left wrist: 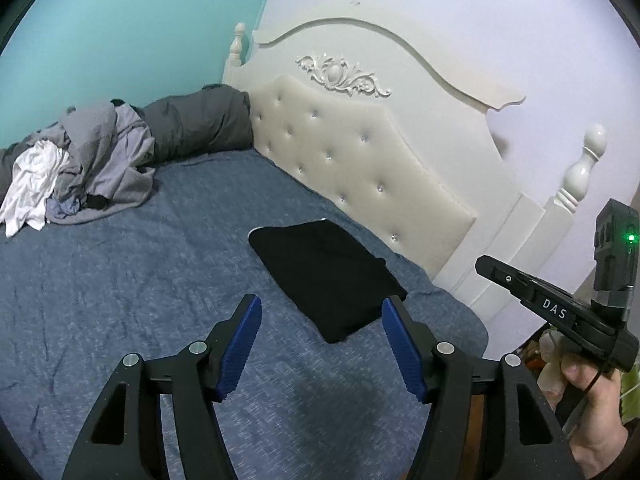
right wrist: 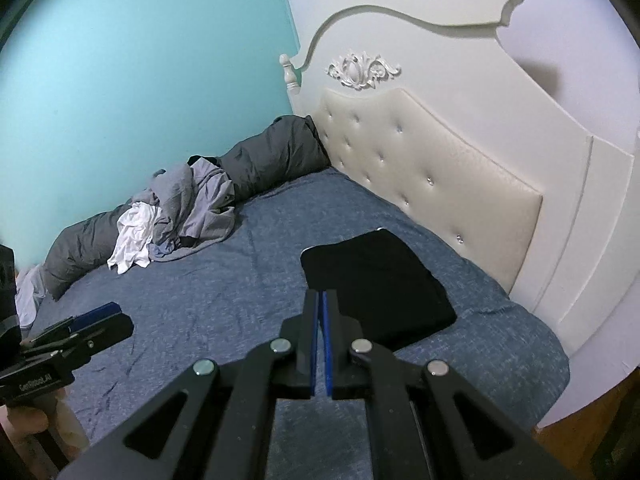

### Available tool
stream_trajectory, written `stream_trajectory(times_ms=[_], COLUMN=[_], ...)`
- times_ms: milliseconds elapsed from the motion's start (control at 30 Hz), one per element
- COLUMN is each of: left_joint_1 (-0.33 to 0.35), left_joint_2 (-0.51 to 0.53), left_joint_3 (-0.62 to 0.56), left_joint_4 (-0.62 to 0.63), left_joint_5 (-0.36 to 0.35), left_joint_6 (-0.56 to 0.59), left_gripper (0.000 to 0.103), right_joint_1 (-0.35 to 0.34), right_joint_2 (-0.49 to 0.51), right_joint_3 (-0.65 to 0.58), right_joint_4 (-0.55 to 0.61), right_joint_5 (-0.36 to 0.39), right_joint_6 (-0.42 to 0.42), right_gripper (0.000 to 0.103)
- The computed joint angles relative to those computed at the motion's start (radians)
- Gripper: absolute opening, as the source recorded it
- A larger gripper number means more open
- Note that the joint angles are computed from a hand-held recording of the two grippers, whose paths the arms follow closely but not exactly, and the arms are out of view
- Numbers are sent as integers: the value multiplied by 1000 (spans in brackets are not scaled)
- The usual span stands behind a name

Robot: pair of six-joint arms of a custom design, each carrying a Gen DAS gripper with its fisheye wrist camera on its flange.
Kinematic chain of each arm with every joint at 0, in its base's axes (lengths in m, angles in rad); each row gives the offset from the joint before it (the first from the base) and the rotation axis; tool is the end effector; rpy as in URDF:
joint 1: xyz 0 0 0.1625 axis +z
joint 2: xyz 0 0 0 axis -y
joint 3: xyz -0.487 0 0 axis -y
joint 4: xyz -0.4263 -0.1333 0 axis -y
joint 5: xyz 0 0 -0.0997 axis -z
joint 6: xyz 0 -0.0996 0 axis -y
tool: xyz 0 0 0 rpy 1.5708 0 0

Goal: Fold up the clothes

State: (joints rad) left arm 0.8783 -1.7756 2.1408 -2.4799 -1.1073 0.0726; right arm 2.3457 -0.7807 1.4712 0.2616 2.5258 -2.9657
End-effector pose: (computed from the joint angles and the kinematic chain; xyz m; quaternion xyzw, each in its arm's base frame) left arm -0.1380 -0.4449 0.4624 0.2927 0.8928 -0.3165 0.1310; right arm 0.4757 -0.4114 0.1290 0.1159 -0.8496 0.4408 0.2655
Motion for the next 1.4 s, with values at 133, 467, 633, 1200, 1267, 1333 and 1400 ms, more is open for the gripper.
stream_trajectory(times_ms=[133, 467, 633, 1200, 1267, 1333, 1400], left_joint_1=[-15, -58, -70, -96, -98, -100, -103], left_joint_2=[-36, -118, -151, -253, -266, -277, -287], left_joint_3=[-2, -1, 4, 17, 19, 21, 23], left_joint_4=[27, 85, 113, 202, 212, 217, 222], left_joint_5=[9, 40, 46, 64, 68, 71, 74], left_joint_6=[-3, 2, -2, -8, -7, -4, -5], left_gripper=[69, 74, 76, 81, 81, 81, 82], right_joint_1=[36, 106, 139, 242, 250, 258, 267], right_joint_2=[19, 71, 90, 170, 175, 182, 198], right_joint_3=[-19, -65, -78, -115, -117, -122, -136], right_joint_4=[26, 127, 168, 294, 300, 310, 345], right_joint_5=[33, 106, 135, 262, 270, 279, 296], right_joint_6=[41, 168, 228, 410, 423, 438, 469], right_gripper=[2, 2, 2, 26, 32, 37, 46])
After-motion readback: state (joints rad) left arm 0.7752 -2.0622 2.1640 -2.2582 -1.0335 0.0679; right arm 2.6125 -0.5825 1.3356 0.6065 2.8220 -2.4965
